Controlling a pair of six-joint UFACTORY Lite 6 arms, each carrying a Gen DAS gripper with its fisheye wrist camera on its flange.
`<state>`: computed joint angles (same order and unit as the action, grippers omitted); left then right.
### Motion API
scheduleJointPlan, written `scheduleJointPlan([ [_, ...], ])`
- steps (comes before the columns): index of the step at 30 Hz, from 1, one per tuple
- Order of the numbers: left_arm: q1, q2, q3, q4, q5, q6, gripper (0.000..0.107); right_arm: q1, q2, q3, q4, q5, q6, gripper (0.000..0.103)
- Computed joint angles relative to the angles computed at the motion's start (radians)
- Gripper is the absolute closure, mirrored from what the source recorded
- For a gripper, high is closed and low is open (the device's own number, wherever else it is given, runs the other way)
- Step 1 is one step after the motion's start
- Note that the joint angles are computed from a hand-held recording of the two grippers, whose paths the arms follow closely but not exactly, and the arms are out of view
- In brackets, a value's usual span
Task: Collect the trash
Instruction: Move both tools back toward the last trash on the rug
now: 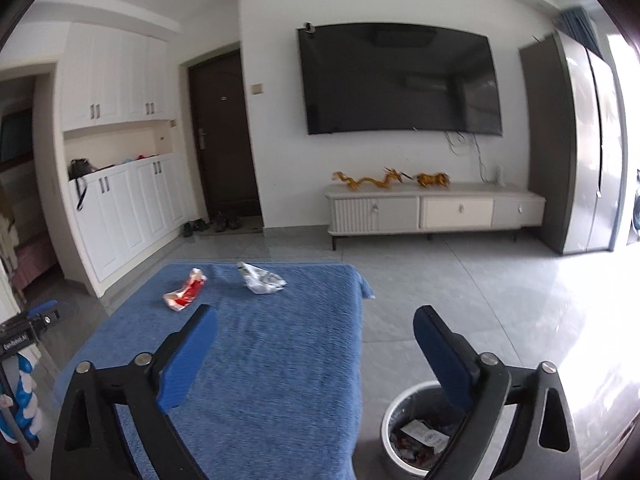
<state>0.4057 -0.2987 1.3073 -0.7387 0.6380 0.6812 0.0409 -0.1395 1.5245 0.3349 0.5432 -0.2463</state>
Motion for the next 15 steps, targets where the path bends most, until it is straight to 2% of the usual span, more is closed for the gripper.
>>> scheduleJointPlan([
  [5,0.224,-0.085,-0.052,-0.137,0.056,0.158,0.04,0.142,0.003,0.0,-0.186,-0.018,0.17,0.0],
  [10,0.33,-0.106,-0.067,-0.189,0.086,0.219,0.037,0.246,0.062,0.027,-0.363,-0.045,0.335,0.0],
  [15,0.285,-0.049,-0.05,-0.134,0.003,0.186,0.037,0.303,0.136,0.06,-0.502,-0.085,0.462,0.0],
])
